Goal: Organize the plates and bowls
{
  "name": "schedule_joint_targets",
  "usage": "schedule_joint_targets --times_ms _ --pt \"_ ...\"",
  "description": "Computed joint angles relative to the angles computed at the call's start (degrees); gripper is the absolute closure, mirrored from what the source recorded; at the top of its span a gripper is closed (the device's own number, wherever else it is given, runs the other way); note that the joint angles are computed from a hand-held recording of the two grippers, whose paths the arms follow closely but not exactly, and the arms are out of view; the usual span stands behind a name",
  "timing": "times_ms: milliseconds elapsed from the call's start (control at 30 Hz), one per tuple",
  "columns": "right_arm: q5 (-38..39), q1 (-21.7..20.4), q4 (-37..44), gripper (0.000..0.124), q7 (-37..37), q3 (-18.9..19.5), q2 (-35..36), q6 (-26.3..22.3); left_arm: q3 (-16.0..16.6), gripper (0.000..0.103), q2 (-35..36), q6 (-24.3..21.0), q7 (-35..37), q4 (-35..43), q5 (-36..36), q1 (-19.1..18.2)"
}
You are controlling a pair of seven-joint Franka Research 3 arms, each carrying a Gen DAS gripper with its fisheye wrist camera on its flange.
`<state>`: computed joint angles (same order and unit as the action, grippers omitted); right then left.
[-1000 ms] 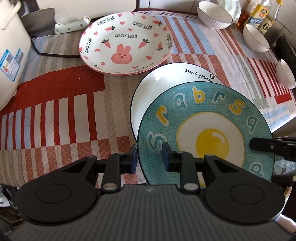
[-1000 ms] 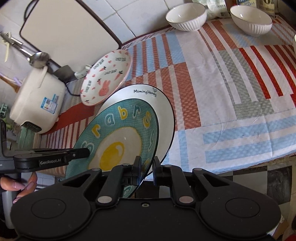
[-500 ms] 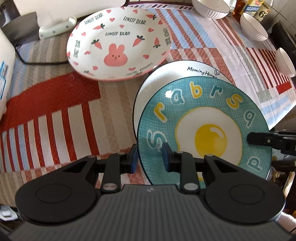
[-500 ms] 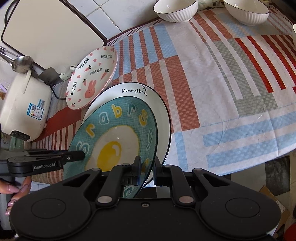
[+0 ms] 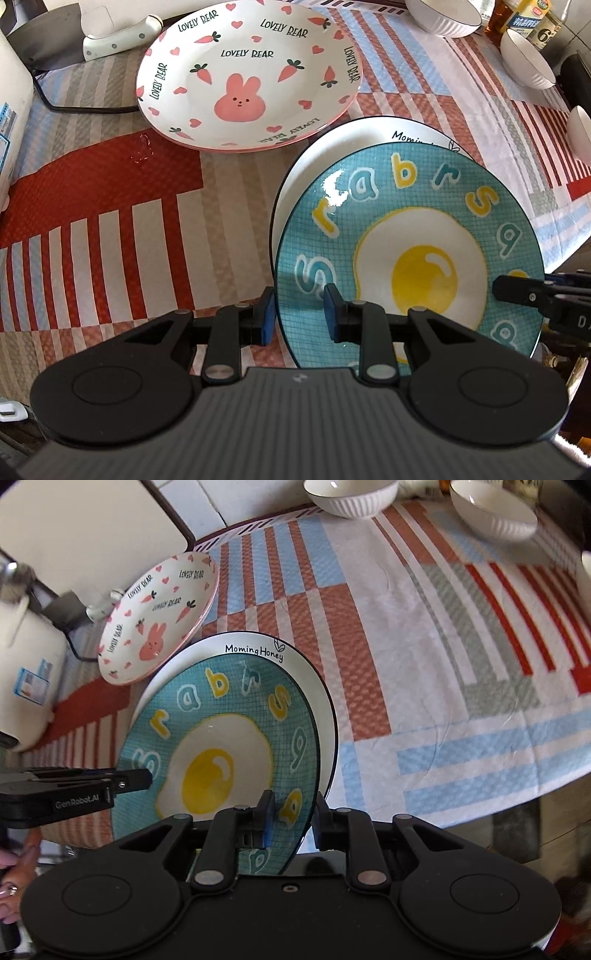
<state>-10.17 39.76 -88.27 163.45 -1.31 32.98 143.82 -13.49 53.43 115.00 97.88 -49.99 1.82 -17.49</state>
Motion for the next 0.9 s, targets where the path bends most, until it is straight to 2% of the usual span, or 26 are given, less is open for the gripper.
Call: schedule_joint_targets --times_ms 267,500,633,733,900 --pt "-4.51 2.0 12.14 0.083 -4.23 -1.12 5.9 -12.89 0.13 0.078 -1.93 3.29 -1.78 -3.86 0.42 0.19" --pt "-10.57 4.05 13.67 0.083 -3.12 -3.14 7.28 -13.79 -0.14 0.078 0.15 0.25 -1.63 0.14 0.06 0.12" --pt "-12.46 4.45 14.61 0.083 -3.42 -3.5 7.94 -14.64 0.03 0.078 -0.19 0.74 -1.22 -0.48 0.23 0.03" --pt "-13.06 4.71 17.63 0.083 -4.88 -3.39 9.76 -18.2 0.11 0.078 -0.08 0.45 -1.7 -0.22 0.18 -0.07" --pt "-14.38 5.03 15.13 0.083 -2.88 -3.74 8.59 -16.01 0.07 0.078 -0.24 0.56 -2.17 -0.43 0.04 0.01"
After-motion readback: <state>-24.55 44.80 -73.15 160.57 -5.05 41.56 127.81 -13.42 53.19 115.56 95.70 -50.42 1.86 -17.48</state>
